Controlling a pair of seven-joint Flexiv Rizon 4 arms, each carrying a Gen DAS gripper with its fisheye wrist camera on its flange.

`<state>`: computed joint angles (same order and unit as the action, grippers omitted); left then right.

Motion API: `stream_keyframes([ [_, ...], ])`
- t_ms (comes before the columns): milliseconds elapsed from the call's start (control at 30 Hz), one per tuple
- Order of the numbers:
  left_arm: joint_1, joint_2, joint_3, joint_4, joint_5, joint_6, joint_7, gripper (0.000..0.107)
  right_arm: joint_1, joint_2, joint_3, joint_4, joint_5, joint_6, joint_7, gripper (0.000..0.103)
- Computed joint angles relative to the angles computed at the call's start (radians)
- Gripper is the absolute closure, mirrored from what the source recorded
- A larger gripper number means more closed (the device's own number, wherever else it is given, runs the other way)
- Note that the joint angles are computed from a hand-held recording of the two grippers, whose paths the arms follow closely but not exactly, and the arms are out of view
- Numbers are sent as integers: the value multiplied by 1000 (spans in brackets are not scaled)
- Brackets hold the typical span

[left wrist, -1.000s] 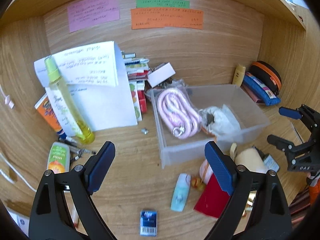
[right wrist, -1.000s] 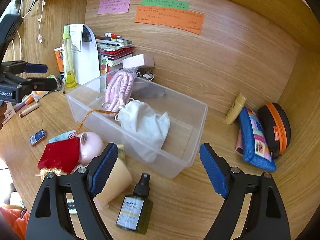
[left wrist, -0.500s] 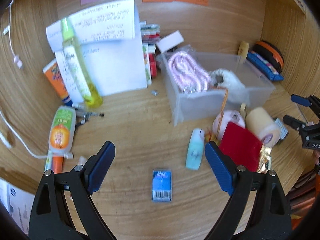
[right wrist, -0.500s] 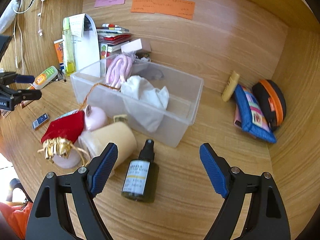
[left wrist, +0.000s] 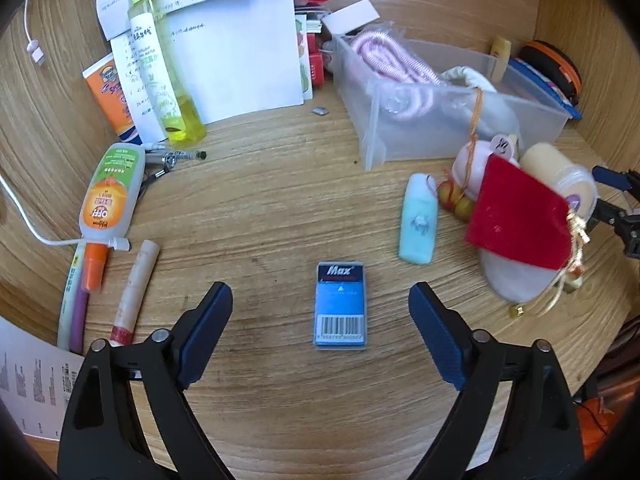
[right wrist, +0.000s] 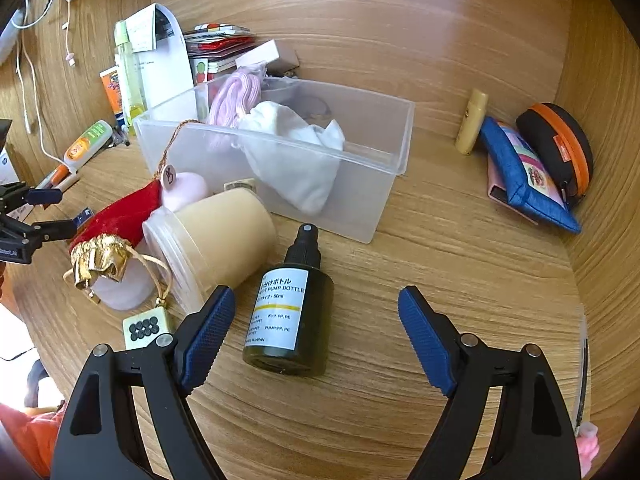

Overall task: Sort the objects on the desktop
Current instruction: 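Move both tools back toward the blue staple box and green spray bottle, then grasp the blue staple box with the left tool while the right tool grasps the green bottle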

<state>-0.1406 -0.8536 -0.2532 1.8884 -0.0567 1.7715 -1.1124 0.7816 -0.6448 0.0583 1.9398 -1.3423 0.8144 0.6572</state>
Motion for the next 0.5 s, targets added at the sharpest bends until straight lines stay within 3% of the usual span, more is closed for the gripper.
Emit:
stream_keyframes([
  [133,1,-11,-1,-7,-2,-9,1,35,-10,-6,-2,1,-15,26,15,25],
  [200,9,-15,-10,-5,3,-3,4,42,-17,-10,-5,-1,-27,48,25,35],
  [333,24,-20,-27,0,16,18,7,54,-20,-24,-9,-14,-25,66,14,41],
  [400,44,-24,-48,3,30,26,14,63,-25,-29,-14,-18,-35,89,19,54],
  [500,66,-33,-71,6,51,42,21,74,-30,-34,-20,-21,-43,111,34,59],
])
